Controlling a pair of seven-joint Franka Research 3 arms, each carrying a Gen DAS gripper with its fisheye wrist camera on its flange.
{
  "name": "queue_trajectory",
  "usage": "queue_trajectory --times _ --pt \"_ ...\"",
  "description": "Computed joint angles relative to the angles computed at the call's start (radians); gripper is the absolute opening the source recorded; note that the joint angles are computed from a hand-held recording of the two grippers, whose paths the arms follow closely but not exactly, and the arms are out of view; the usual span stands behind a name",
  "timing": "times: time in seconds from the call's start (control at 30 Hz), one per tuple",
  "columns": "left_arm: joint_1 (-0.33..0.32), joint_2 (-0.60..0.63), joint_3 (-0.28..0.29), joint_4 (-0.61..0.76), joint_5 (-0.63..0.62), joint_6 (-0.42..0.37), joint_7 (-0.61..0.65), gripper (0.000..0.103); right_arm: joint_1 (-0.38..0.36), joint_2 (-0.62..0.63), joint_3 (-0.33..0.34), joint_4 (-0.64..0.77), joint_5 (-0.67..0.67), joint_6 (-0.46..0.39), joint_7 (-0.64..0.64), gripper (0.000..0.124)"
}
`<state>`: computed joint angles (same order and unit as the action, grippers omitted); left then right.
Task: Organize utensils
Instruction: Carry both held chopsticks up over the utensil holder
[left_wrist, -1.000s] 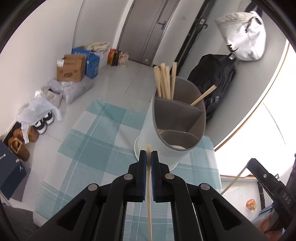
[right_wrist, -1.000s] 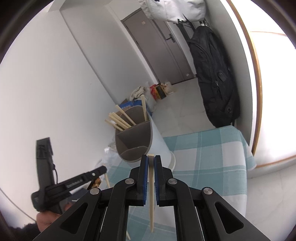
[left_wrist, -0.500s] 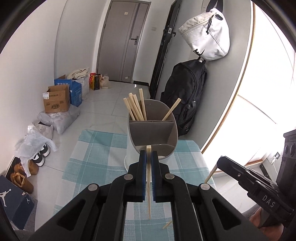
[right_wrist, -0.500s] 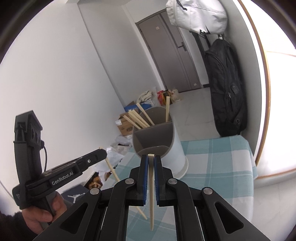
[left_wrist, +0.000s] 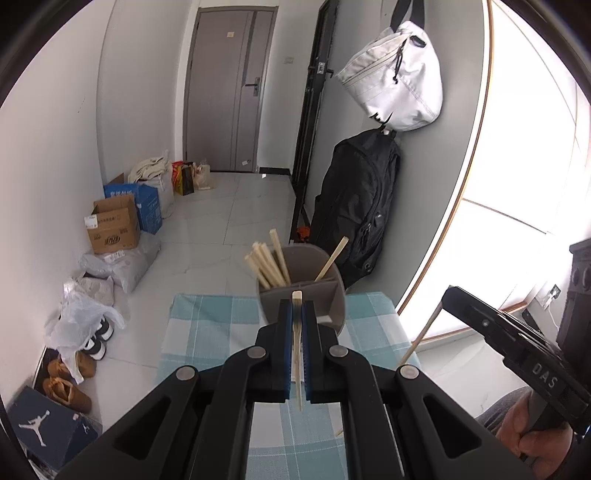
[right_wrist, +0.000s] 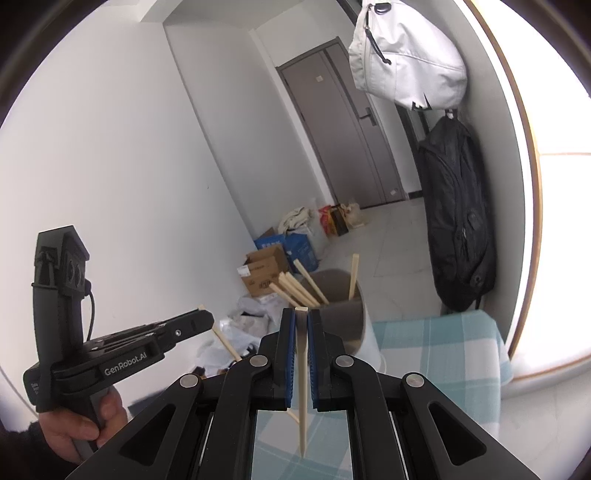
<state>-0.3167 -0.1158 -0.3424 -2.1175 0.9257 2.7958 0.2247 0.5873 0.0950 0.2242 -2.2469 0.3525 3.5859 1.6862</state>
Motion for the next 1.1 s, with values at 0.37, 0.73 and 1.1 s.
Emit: queue_trajectory --times 0.37,0.73,1.1 --pt "0.002 0.018 0.032 0.099 -0.178 0.014 0.209 0.001 -0.003 0.021 -0.031 0.177 0.057 -0.074 -0.090 0.006" --pt "0.015 0.092 0.055 0.237 -0.185 -0.004 0.273 0.001 0.155 0.135 -0.215 0.443 0.275 -0.180 -0.324 0.006" --pt "0.001 0.212 0.103 0.325 -0.278 0.024 0.347 0.001 0.246 0.276 -0.393 0.623 0.205 -0.292 -0.229 0.006"
